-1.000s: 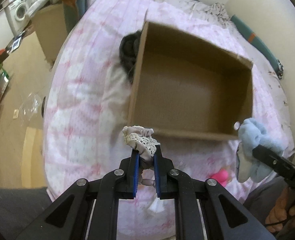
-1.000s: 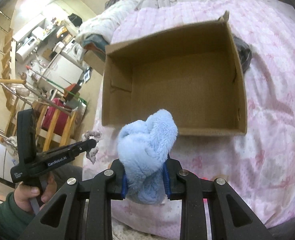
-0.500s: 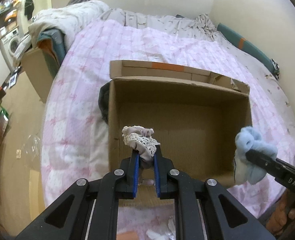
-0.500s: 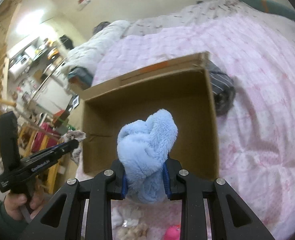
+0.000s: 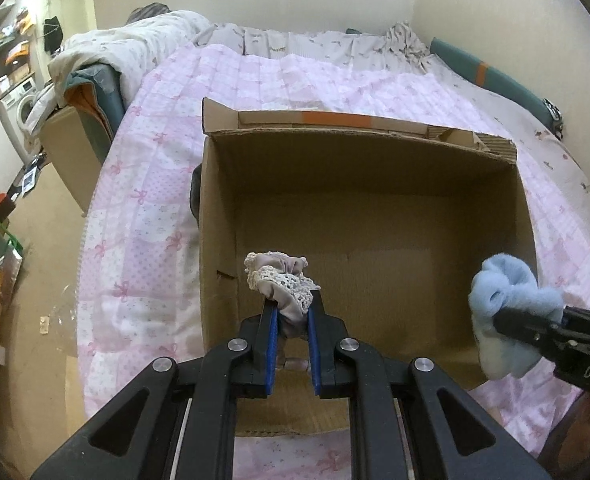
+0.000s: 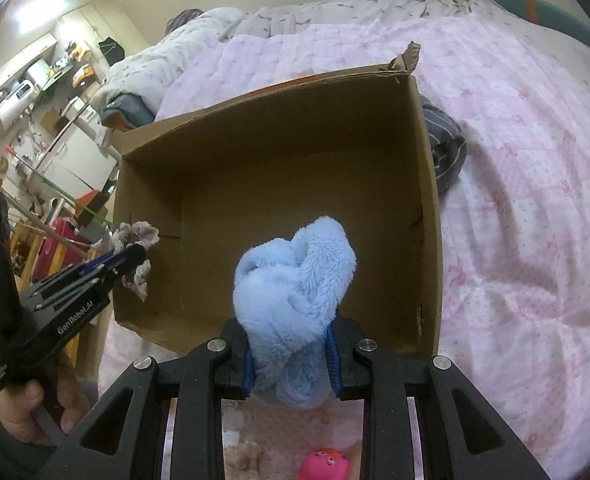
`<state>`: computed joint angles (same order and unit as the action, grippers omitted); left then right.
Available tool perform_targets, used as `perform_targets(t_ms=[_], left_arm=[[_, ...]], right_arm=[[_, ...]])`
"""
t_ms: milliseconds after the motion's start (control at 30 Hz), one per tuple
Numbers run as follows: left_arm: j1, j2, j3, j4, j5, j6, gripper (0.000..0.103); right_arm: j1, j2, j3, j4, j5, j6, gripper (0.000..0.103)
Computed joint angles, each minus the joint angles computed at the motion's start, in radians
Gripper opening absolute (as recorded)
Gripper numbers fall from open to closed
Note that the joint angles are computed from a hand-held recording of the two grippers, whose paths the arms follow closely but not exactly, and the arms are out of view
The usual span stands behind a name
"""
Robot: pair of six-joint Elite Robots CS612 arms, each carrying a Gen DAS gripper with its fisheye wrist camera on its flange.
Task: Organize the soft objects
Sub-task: 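Lift the scrunchie and plush and carry both tools over the box, then open both tools to drop the scrunchie and plush into the box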
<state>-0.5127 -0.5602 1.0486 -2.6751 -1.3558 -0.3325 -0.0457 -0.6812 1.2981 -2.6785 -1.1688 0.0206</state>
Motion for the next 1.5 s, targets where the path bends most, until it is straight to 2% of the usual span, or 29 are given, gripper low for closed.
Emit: perform_targets(t_ms=[333,400,433,467,500,533,567,600,667,800,833,867,933,1033,1133,1300,1500], left_arm=[[0.002,0.0,0.003,-0.008,-0.006,-0.02,0.014],[0.002,-0.003,0.005,-0.004,-0.014,-0.027,0.022],[0.001,-0.004,0.007,-0.004,-0.008,-0.027,0.032],[-0.002,-0.006,0.008,-0.007,0.007,-0.023,0.049],[-0.005,-0.007,0.013,-0.015,0.022,-0.021,0.059],[-0.007,-0.009,0.017,-0.025,0.035,-0.02,0.073],[-0.008,-0.012,0.025,-0.046,0.042,-0.025,0.075],[-0.007,-0.014,0.028,-0.055,0.038,-0.029,0.075],[-0.006,-0.015,0.028,-0.052,0.032,-0.031,0.075],[-0.009,-0.018,0.027,-0.028,0.067,-0.032,0.075],[-0.009,-0.017,0.026,-0.027,0.069,-0.035,0.075],[-0.009,-0.019,0.028,-0.03,0.072,-0.039,0.075],[-0.01,-0.022,0.036,-0.044,0.072,-0.037,0.075],[-0.01,-0.022,0.038,-0.047,0.068,-0.033,0.075],[-0.011,-0.022,0.038,-0.048,0.072,-0.027,0.075],[-0.021,-0.024,0.045,-0.051,0.146,-0.014,0.075],[-0.015,-0.036,0.06,-0.052,0.125,-0.046,0.075]], right_arm=[[-0.001,-0.004,0.001,0.002,0.003,0.002,0.03],[0.0,-0.004,0.0,0.0,0.001,0.002,0.03],[0.001,-0.005,0.001,-0.002,-0.002,0.002,0.03],[0.001,-0.005,0.003,-0.006,-0.002,0.003,0.032],[0.002,-0.006,0.004,-0.009,-0.007,0.004,0.034],[0.004,-0.006,0.004,-0.012,-0.017,0.005,0.041],[0.007,-0.006,0.006,-0.019,-0.026,-0.001,0.052],[0.009,-0.006,0.006,-0.025,-0.032,-0.008,0.057],[0.015,-0.009,0.011,-0.049,-0.056,-0.018,0.073],[0.016,-0.012,0.024,-0.11,-0.055,-0.025,0.087],[0.016,-0.012,0.024,-0.11,-0.051,-0.027,0.098],[0.015,-0.012,0.023,-0.108,-0.048,-0.027,0.103],[0.013,-0.013,0.025,-0.111,-0.036,-0.025,0.103],[0.015,-0.013,0.03,-0.139,-0.063,-0.017,0.103],[0.012,-0.011,0.036,-0.172,-0.058,0.001,0.103],[0.011,-0.01,0.045,-0.221,-0.065,0.008,0.103],[0.013,-0.012,0.052,-0.262,-0.084,0.006,0.103]])
